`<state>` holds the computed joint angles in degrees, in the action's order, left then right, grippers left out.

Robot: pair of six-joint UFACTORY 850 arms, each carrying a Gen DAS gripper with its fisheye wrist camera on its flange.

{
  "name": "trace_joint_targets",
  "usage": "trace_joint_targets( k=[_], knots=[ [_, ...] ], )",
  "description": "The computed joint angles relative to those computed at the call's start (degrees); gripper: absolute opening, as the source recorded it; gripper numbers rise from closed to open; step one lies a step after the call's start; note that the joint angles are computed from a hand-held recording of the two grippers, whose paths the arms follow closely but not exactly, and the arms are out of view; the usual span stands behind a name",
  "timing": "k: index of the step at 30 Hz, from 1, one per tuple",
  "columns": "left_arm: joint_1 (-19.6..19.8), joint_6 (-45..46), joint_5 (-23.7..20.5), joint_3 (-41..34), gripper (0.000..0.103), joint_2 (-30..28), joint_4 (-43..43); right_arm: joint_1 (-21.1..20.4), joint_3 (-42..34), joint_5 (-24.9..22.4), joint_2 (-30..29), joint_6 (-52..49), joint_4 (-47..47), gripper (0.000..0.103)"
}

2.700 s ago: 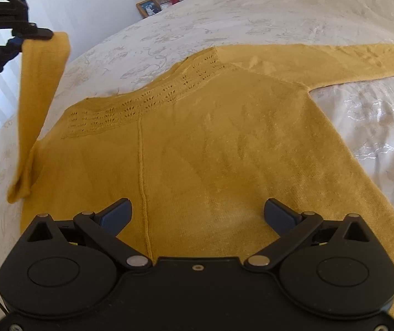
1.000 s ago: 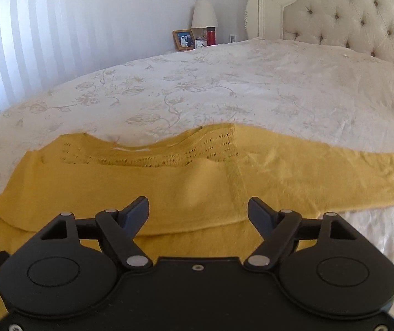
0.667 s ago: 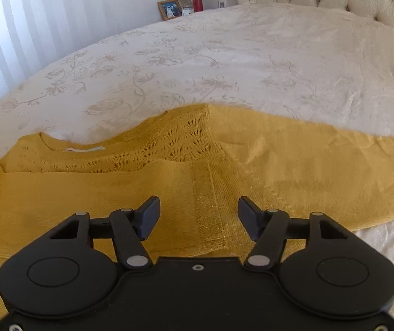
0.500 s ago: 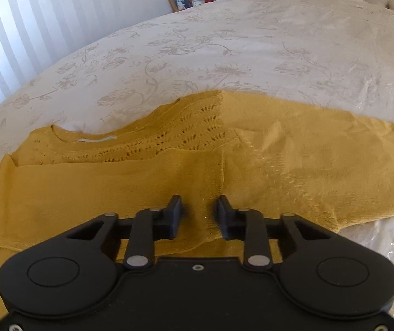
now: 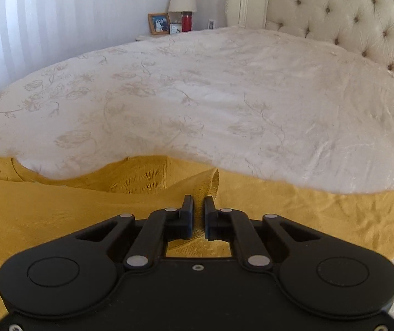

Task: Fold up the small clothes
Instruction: 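Move the right tool to the other sleeve cuff and close on it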

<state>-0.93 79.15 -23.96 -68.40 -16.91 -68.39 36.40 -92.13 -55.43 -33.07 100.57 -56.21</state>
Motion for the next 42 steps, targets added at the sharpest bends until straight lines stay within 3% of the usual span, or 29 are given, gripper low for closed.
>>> trace_joint_targets(
  k=[5, 6, 8, 11, 14, 19, 27, 35, 42],
  knots=[
    [-0.6, -0.5, 1.2, 0.3, 0.053, -0.2, 2.0, -0.7, 1.7, 0.4, -0.9, 0.1, 5.7, 0.025],
    [-0.6, -0.3, 1.1, 0.3, 0.055, -0.2, 2.1, -0.4, 2.8, 0.4, -0.5, 2.2, 5.4, 0.029],
    [-0.4, -1.4, 0.6, 0.0, 0.058, -0.6, 3.4, 0.3, 5.7, 0.4, 1.2, 8.0, 3.6, 0.051],
    [-0.3, -0.7, 0.2, 0.2, 0.062, -0.7, 2.7, 1.5, 12.1, 2.7, 5.6, 19.2, -0.8, 0.056],
    [-0.1, 2.9, -0.6, 0.8, 0.077, -0.7, 0.3, 3.0, 18.9, 2.3, 10.4, 28.5, -4.8, 0.065],
    [-1.4, 14.8, 3.5, 4.2, 0.079, 0.8, -8.9, 3.8, 27.6, -0.7, 17.0, 32.1, -2.9, 0.066],
    [-1.3, 17.0, 3.0, 4.3, 0.083, 0.5, -11.8, 2.4, 40.6, -2.1, 27.9, 43.7, -1.3, 0.066],
    [-1.7, 20.3, 4.5, 5.1, 0.084, 0.8, -14.6, -2.0, 49.8, 1.7, 34.4, 58.1, -7.2, 0.066],
    [-1.5, 21.2, 4.3, 5.1, 0.084, 0.8, -15.3, -5.5, 54.0, 4.2, 34.9, 71.5, -16.0, 0.066]
  ],
)
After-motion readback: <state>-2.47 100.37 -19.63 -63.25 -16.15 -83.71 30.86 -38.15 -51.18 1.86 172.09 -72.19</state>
